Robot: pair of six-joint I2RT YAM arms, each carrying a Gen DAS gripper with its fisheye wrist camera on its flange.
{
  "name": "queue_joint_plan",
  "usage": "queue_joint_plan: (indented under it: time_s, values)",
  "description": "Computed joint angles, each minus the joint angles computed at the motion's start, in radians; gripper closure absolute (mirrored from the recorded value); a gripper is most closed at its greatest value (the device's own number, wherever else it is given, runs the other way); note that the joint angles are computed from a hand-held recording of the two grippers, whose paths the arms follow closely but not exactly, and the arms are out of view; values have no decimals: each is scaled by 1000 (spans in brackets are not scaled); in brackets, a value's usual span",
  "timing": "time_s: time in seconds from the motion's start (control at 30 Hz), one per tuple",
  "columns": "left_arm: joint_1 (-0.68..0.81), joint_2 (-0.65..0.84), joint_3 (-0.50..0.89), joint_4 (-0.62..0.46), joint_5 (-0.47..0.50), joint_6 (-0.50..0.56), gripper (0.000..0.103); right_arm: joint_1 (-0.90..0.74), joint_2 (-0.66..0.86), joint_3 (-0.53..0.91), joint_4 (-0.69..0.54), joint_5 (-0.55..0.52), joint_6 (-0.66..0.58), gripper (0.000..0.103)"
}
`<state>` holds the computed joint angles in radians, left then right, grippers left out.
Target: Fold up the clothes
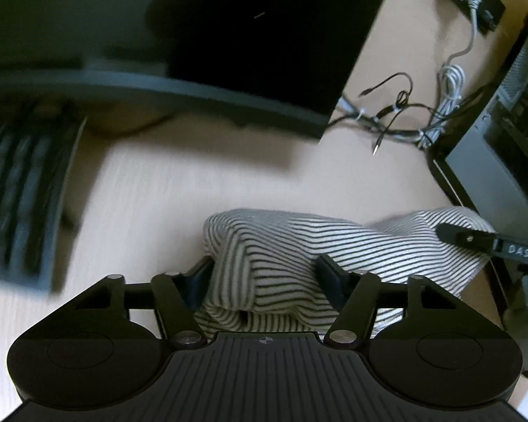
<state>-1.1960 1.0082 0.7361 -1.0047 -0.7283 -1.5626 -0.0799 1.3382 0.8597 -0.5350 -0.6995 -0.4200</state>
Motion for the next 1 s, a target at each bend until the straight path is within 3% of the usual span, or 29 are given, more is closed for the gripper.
queue_joint_plan:
  time_s: [0.1, 0.33, 0.53, 0.6, 0.67, 0.83, 1.0]
  values:
    - [23, 44, 4, 39, 16, 55, 32, -34, 4, -4, -14, 16, -59, 45]
    - [-73, 27, -21, -10, 6, -105, 24, -75, -37, -40, -32, 43, -155, 30]
    - [-86, 46, -8, -34, 0, -137, 23, -11, -211, -60, 69, 21, -133, 30]
    - [-83, 51, 0, -41, 1, -138, 21, 7, -206, -44, 20, -13, -147, 33]
    - [-90, 63, 23, -70, -5, -151, 21, 40, -180, -49, -37, 18, -198, 53]
    - [-155, 99, 121, -195, -62, -222, 25, 82, -278, -221, 88, 99, -269, 51]
    - [-190, 107, 194, -236, -138, -239, 26, 88, -285, -235, 120, 98, -235, 50]
